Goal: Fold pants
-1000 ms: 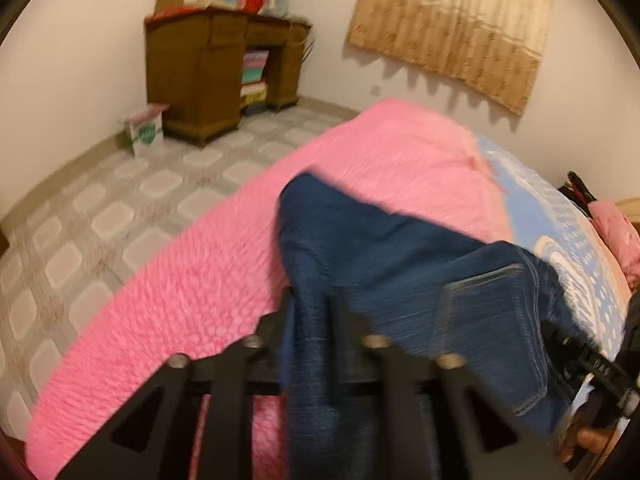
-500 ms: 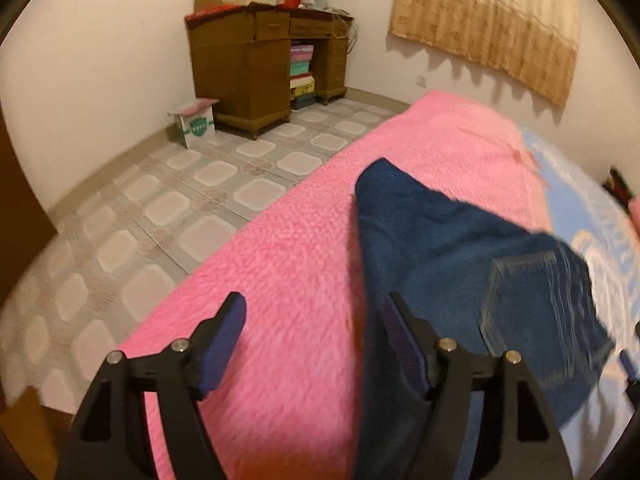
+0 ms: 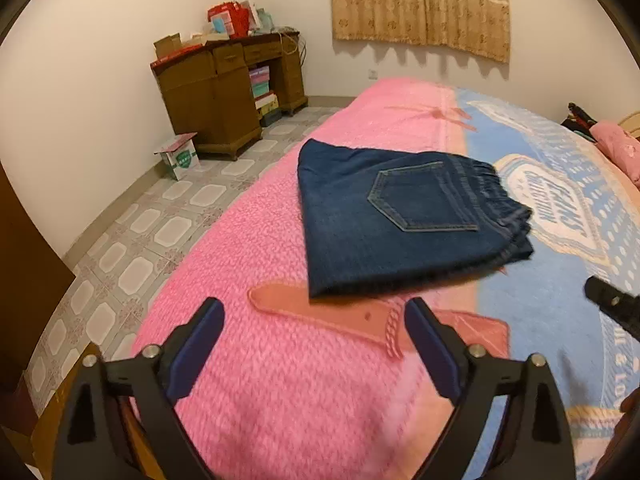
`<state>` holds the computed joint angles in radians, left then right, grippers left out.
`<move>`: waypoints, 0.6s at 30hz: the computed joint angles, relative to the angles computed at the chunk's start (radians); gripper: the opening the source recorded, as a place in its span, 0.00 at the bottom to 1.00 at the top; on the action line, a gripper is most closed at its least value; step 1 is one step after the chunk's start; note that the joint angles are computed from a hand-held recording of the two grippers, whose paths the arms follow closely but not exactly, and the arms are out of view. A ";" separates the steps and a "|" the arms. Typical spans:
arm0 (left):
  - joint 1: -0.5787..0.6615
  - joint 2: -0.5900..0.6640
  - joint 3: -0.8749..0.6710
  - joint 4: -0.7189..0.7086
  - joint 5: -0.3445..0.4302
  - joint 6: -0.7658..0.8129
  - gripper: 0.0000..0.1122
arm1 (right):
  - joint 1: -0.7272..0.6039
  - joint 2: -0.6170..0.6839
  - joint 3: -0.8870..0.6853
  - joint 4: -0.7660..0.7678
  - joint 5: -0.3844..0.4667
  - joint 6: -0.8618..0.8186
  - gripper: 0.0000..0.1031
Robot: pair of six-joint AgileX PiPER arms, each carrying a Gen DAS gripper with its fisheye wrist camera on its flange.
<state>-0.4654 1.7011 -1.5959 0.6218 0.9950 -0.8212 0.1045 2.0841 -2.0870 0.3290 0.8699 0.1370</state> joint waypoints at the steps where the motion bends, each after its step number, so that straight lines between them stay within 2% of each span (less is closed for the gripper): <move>1: -0.017 -0.011 0.001 0.009 0.014 -0.010 0.86 | 0.008 -0.044 0.071 -0.008 -0.030 -0.001 0.70; 3: -0.053 -0.040 0.023 0.028 0.040 -0.038 0.88 | 0.014 -0.094 0.149 0.002 -0.048 0.001 0.71; 8: -0.149 -0.120 0.080 0.093 0.085 -0.129 0.88 | 0.015 -0.150 0.229 0.007 0.015 0.087 0.72; 13: -0.220 -0.193 0.121 0.128 0.106 -0.172 0.88 | 0.044 -0.297 0.403 0.014 -0.062 0.049 0.73; 18: -0.282 -0.272 0.169 0.154 0.128 -0.233 0.88 | 0.108 -0.448 0.501 -0.092 -0.131 0.096 0.73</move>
